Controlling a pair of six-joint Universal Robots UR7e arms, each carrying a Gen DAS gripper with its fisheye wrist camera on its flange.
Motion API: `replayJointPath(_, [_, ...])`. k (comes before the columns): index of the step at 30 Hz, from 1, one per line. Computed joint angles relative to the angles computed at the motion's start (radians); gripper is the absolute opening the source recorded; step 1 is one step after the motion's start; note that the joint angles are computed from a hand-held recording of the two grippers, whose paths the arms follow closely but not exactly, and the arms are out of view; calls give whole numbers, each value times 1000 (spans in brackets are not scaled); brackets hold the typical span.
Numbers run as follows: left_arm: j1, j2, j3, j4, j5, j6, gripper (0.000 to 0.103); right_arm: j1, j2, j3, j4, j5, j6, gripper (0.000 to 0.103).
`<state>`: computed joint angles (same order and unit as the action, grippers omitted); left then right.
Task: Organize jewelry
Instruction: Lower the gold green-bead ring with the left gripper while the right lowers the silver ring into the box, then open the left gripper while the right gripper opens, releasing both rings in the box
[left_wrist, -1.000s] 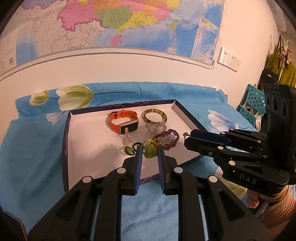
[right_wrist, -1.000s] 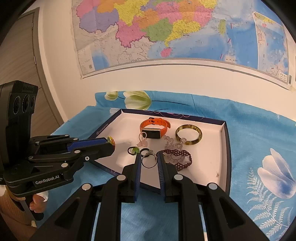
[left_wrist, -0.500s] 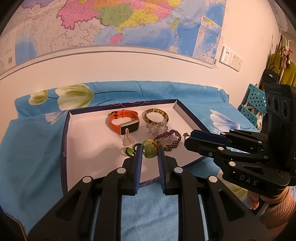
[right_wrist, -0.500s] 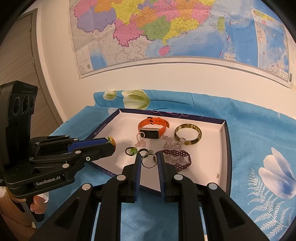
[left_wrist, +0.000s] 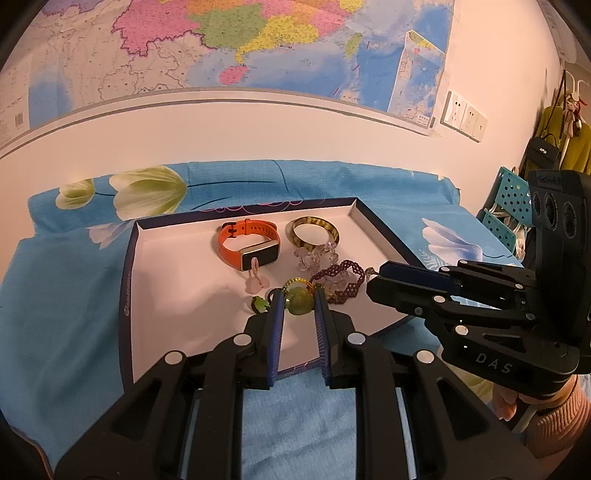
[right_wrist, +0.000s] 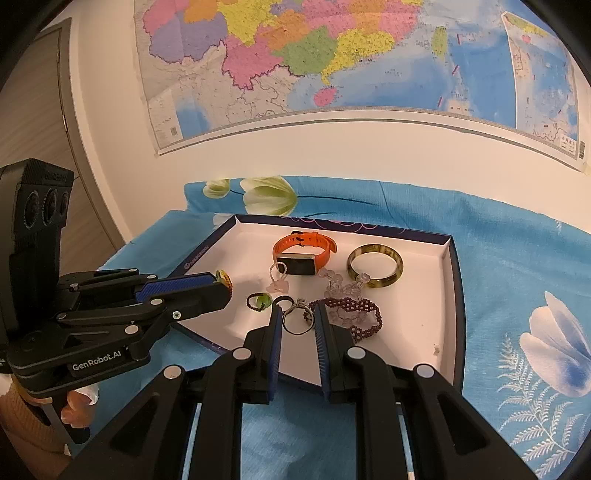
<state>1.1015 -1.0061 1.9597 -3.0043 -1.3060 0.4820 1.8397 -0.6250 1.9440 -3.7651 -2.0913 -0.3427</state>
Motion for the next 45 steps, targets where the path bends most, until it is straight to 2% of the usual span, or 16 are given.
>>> replayJointPath(45, [5, 55, -47, 16, 42, -20, 17, -18, 9, -47, 84, -23, 36, 16])
